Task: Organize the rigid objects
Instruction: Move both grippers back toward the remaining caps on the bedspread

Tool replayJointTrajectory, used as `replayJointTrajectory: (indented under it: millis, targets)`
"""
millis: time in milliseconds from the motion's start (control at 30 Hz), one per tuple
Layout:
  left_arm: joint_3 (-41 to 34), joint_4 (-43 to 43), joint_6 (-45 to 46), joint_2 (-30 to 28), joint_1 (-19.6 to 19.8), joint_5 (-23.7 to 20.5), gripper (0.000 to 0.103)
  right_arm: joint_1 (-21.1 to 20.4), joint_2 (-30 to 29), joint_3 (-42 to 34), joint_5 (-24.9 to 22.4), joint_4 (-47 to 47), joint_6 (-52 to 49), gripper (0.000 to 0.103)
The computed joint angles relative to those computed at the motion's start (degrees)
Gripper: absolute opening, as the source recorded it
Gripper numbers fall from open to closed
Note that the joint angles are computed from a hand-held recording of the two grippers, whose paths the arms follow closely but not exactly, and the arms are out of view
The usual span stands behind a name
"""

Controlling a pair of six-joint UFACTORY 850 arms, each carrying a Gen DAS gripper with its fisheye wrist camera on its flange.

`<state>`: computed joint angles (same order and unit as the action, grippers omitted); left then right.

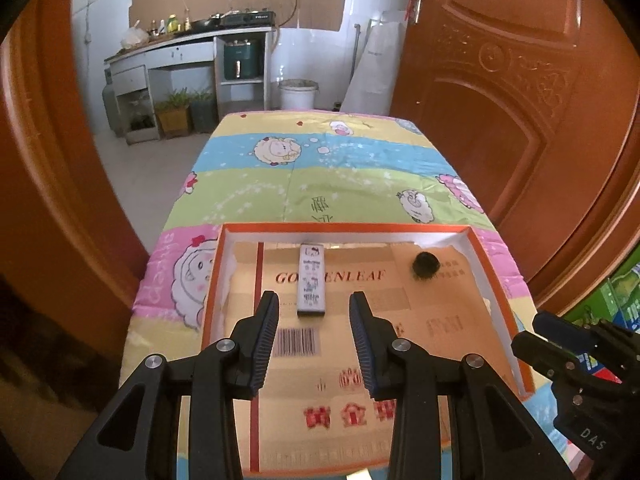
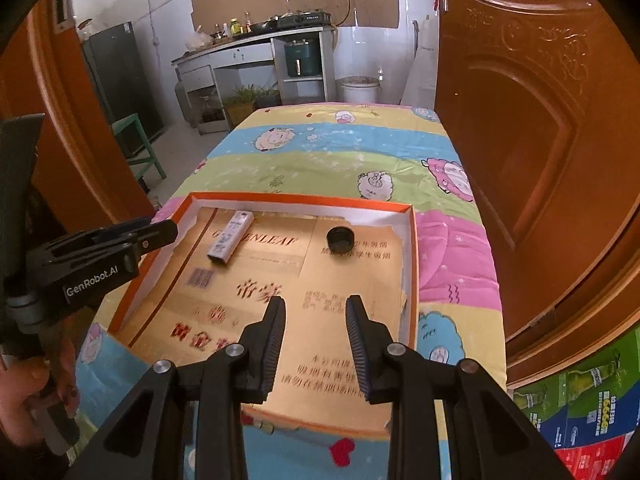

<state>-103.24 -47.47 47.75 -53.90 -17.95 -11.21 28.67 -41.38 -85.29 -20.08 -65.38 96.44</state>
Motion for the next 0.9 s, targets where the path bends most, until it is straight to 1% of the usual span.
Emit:
replayJointTrajectory:
  millis: [100, 233, 367, 433, 533, 600, 667, 767, 867, 900]
  targets:
    - [5.01, -10.88, 11.40, 3.21, 0.10, 1.60, 0.038, 1.09, 1.27, 1.66, -0.23, -1.94, 2.85, 0.031]
    - [9.99, -22.87, 23.79, 6.48, 0.22, 2.83, 0.038, 2.46, 2.77, 3.65, -0.64, -4.46, 6.16, 0.031]
    - [14.83, -40.92, 41.84, 9.60, 0.59, 3.13, 0.038, 3.82, 3.79, 5.10, -1.50, -6.43, 8.73, 0.031]
    - [17.15, -49.00, 49.89, 11.08, 0.76, 2.96, 0.038, 4.53, 4.19, 5.62, -2.17, -7.35, 9.81, 0.031]
    - [20.10, -56.45, 57.25, 12.94, 1.12, 2.06, 0.038, 5.33, 4.81, 6.57, -2.51, -9.01, 12.23, 0.031]
    - [22.56, -66.37, 67.07, 14.51, 1.02, 2.61, 0.038, 5.81, 5.32, 7.38, -2.62, -10.42, 14.22, 0.031]
    - [25.16, -75.92, 76.57, 16.14, 1.14, 2.15, 0.038, 6.42, 5.85, 8.30, -2.92, -12.04, 16.41, 0.031]
    - [28.70, -86.37, 86.80, 18.45, 1.27, 0.97, 0.038, 7.69, 6.79, 9.92, -4.42, -15.38, 20.84, 0.031]
    - [32.79, -99.95, 100.56, 21.09, 1.15, -0.52, 0.038, 9.12, 7.86, 11.83, -5.89, -18.74, 25.67, 0.031]
    - [33.66, -102.47, 103.32, 21.66, 1.13, -0.90, 0.038, 9.60, 8.16, 12.45, -6.36, -19.55, 27.05, 0.031]
